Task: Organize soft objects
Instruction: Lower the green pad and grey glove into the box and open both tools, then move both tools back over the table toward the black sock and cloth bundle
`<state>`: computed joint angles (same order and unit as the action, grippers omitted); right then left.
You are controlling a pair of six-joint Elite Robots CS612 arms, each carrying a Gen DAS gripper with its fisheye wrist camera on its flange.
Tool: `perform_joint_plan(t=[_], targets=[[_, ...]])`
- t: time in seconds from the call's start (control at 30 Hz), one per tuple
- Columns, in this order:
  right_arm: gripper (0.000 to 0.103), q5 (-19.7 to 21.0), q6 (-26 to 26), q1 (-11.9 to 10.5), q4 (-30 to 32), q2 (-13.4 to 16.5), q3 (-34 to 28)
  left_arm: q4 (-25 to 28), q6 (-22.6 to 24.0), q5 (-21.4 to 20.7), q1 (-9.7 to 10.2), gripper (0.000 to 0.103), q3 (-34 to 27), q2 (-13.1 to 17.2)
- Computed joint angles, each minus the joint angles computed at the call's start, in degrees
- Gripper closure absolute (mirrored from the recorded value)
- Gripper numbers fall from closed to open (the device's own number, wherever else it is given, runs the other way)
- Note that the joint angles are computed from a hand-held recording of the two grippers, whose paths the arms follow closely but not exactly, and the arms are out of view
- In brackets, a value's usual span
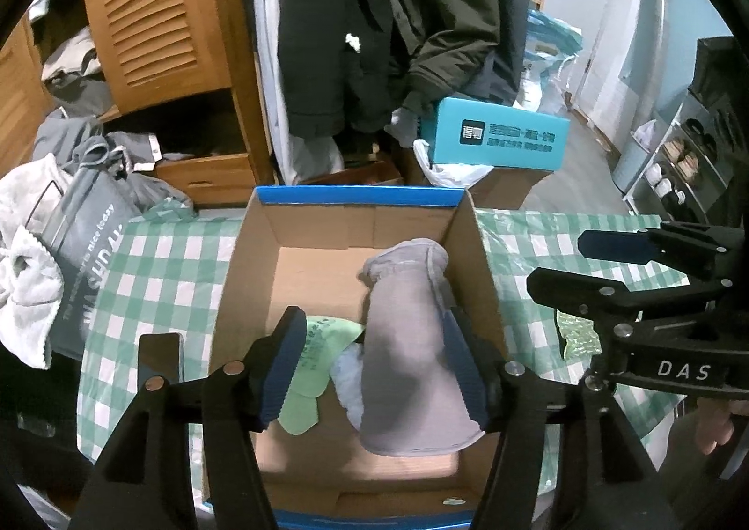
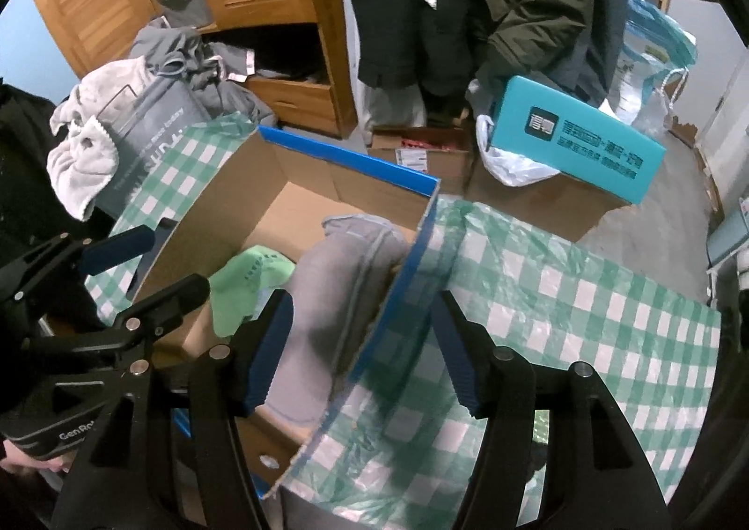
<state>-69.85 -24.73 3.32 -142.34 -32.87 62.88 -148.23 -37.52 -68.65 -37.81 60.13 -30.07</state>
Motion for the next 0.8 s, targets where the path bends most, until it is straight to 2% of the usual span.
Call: perform_joint_plan(t=[0.27, 0.8], targets=[[0.041, -0.7, -0.4, -1.4, -0.5, -0.8, 1.6, 1.2, 1.8, -1.6, -0.50, 0.040, -2.0, 0.9], [0.040, -2.1, 1.0, -4.8, -3.4, -2.8, 6.2, 3.7, 6.5, -1.9, -2.12, 0.031, -7.3, 3.2]])
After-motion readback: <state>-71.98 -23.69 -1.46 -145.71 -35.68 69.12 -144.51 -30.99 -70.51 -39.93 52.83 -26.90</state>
